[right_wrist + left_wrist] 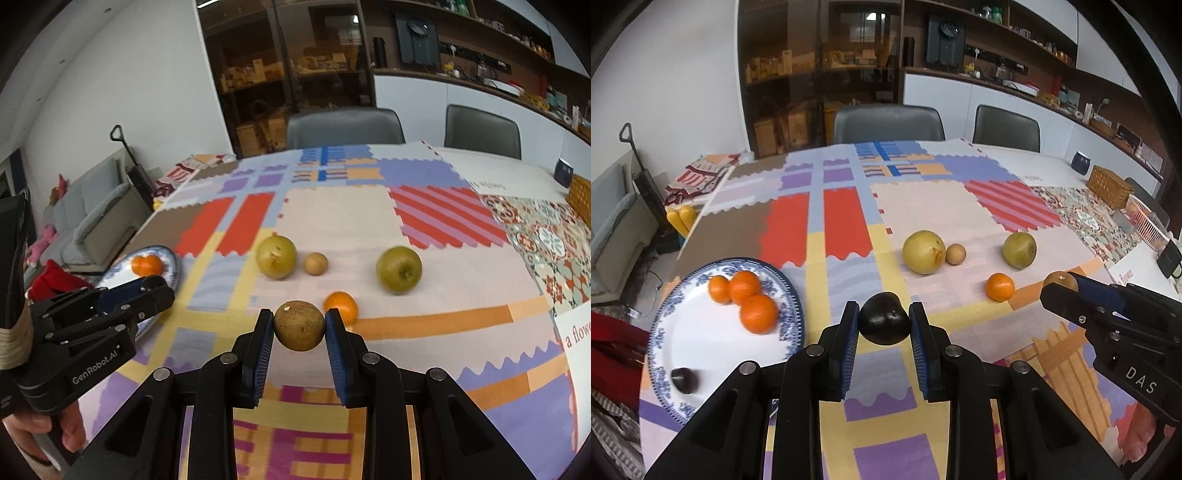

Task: Organize fruits
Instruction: 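Lift the plum with the left tool while the right tool lifts the kiwi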

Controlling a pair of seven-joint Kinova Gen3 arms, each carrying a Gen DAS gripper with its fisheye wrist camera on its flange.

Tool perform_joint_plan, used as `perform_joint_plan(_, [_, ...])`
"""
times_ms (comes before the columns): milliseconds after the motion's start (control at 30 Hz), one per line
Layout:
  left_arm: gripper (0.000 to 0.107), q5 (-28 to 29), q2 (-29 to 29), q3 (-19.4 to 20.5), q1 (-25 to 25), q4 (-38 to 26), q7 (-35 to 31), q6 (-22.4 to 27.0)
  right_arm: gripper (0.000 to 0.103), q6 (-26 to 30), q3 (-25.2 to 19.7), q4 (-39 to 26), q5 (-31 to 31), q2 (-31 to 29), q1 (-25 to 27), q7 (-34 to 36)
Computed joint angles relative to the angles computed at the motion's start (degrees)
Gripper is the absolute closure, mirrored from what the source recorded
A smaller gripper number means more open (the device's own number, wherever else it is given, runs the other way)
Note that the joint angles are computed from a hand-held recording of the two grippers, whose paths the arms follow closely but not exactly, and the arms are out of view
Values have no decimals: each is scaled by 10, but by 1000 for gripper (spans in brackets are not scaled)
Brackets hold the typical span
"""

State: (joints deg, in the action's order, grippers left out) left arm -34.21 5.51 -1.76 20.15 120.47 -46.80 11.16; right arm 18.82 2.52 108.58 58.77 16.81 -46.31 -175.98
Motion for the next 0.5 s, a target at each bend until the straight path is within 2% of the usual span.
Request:
perform_joint_plan(133, [80,-27,-25,-2,-2,17,33,-5,73,1,-1,3,32,-11,-13,-20])
perform_joint_plan(333, [80,-89,-66,30,-41,44,102,-7,73,7,-27,2,77,-23,-13,-46])
perform_joint_plan(500, [80,-92,-95,61,-83,59,108,-7,73,12,-53,-5,103,-29,-7,-58])
